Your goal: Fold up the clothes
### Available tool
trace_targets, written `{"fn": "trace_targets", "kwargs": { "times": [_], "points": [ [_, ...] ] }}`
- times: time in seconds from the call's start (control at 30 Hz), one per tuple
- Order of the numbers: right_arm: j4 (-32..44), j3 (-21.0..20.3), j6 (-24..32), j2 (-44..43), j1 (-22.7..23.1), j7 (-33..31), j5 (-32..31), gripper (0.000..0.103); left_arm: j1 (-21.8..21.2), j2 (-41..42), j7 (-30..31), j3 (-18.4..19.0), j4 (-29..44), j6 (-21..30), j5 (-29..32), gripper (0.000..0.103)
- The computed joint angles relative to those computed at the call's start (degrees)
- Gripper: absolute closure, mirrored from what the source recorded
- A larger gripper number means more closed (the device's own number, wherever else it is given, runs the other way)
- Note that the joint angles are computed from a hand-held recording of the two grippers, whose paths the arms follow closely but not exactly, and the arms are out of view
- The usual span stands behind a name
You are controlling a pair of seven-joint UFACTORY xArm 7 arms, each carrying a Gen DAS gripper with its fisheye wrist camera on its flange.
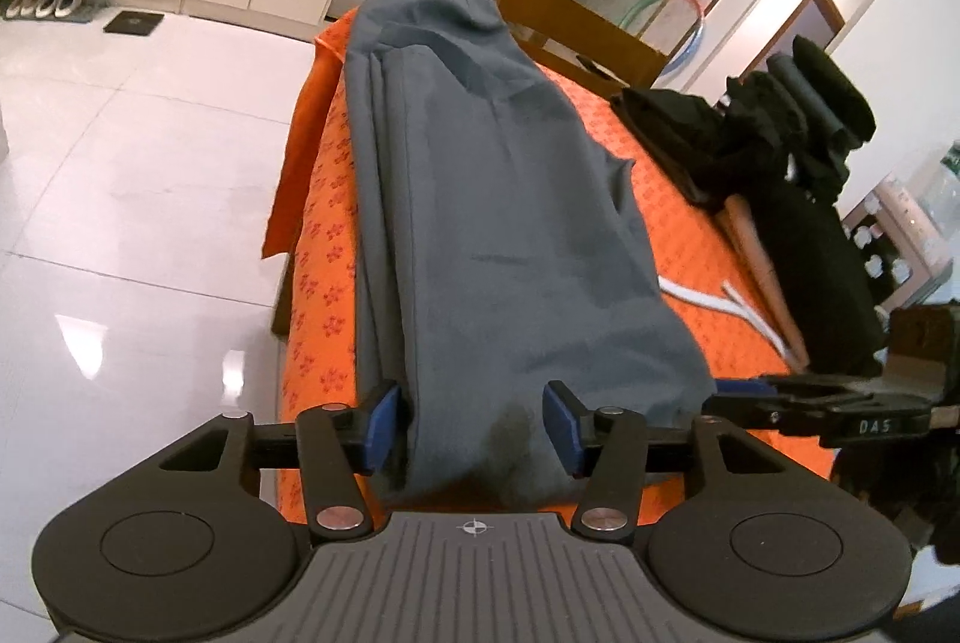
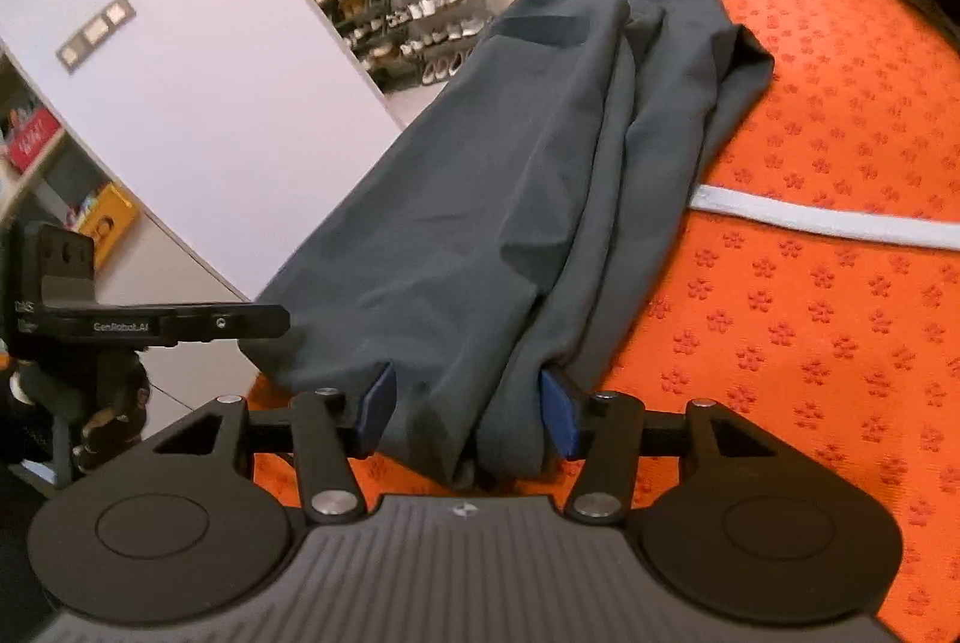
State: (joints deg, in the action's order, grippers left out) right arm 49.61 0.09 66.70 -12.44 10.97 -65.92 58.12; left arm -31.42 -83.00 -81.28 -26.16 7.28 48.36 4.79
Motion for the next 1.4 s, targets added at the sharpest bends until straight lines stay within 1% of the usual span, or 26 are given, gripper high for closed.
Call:
{"fn": "trace_targets", "kwargs": {
  "times": [0.07,0.2,0.23,0.3,0.33,0.37,0.4,0.43,0.47,0.5,0.53,0.7,0.83,0.97,1.17,1.3,1.4],
  "points": [
    [0.5,-0.9,3.4,0.8,-0.3,0.0,0.8,0.043,-0.3,-2.0,-0.8,1.1,-1.9,-1.6,-0.6,0.048],
    [1.9,-2.2,11.8,1.5,-2.0,-0.4,0.6,0.043,-2.7,-7.3,0.5,5.6,-6.2,-6.2,-2.3,0.05],
    [2.1,-2.0,12.1,1.3,-2.4,-0.5,0.2,0.043,-2.9,-7.7,1.3,6.4,-6.6,-6.5,-2.5,0.05],
    [1.2,-1.0,9.5,-0.1,-2.6,-1.3,-0.6,0.043,-2.9,-7.8,2.5,7.6,-7.2,-6.8,-3.2,0.05],
    [1.0,-0.5,8.2,-0.2,-2.3,-1.6,-1.2,0.043,-2.7,-7.4,2.9,8.0,-7.2,-6.9,-3.6,0.055],
    [0.8,0.0,7.4,-0.3,-2.0,-1.5,-1.9,0.046,-2.4,-6.6,2.9,7.8,-7.0,-6.5,-3.9,0.065],
    [0.6,0.4,6.8,-0.3,-1.5,-1.5,-2.3,0.048,-2.2,-5.8,2.9,7.5,-6.6,-6.1,-4.1,0.072],
    [-0.1,0.7,5.9,-0.9,-1.2,-1.7,-2.4,0.056,-2.1,-5.2,2.5,6.7,-6.1,-5.1,-4.4,0.084],
    [-1.1,0.8,4.9,-2.0,-0.9,-1.7,-2.5,0.069,-2.4,-5.5,1.9,6.1,-5.9,-4.1,-4.7,0.087],
    [-2.1,0.9,3.9,-3.0,-0.5,-1.8,-2.6,0.077,-2.9,-5.9,1.3,5.6,-5.8,-3.1,-5.1,0.088],
    [-3.0,0.7,3.3,-3.9,-0.2,-1.9,-2.5,0.09,-3.6,-6.8,0.3,4.6,-5.8,-1.8,-5.4,0.09],
    [-6.7,-2.0,3.8,-8.8,0.0,-1.8,-1.5,0.093,-6.9,-9.2,-5.3,0.3,-4.5,2.9,-6.5,0.093],
    [-7.2,-4.5,7.2,-11.7,-0.6,-1.4,-2.4,0.093,-10.6,-10.3,-10.5,-3.3,-2.9,5.3,-7.9,0.094],
    [-8.6,-6.9,11.9,-15.5,-2.0,-1.3,-5.1,0.094,-12.9,-6.2,-14.2,-6.5,0.1,5.7,-8.9,0.094],
    [-12.9,-10.0,17.3,-22.6,-5.5,0.6,-10.3,0.094,-14.7,1.9,-17.8,-9.9,4.6,4.4,-9.2,0.094],
    [-16.9,-11.7,20.0,-29.9,-7.8,1.9,-13.9,0.093,-16.4,6.5,-19.7,-11.6,7.1,3.8,-9.2,0.094],
    [-20.0,-13.2,22.3,-36.2,-9.5,3.3,-16.9,0.093,-18.2,8.3,-22.2,-13.7,8.7,4.5,-9.2,0.094]
  ]
}}
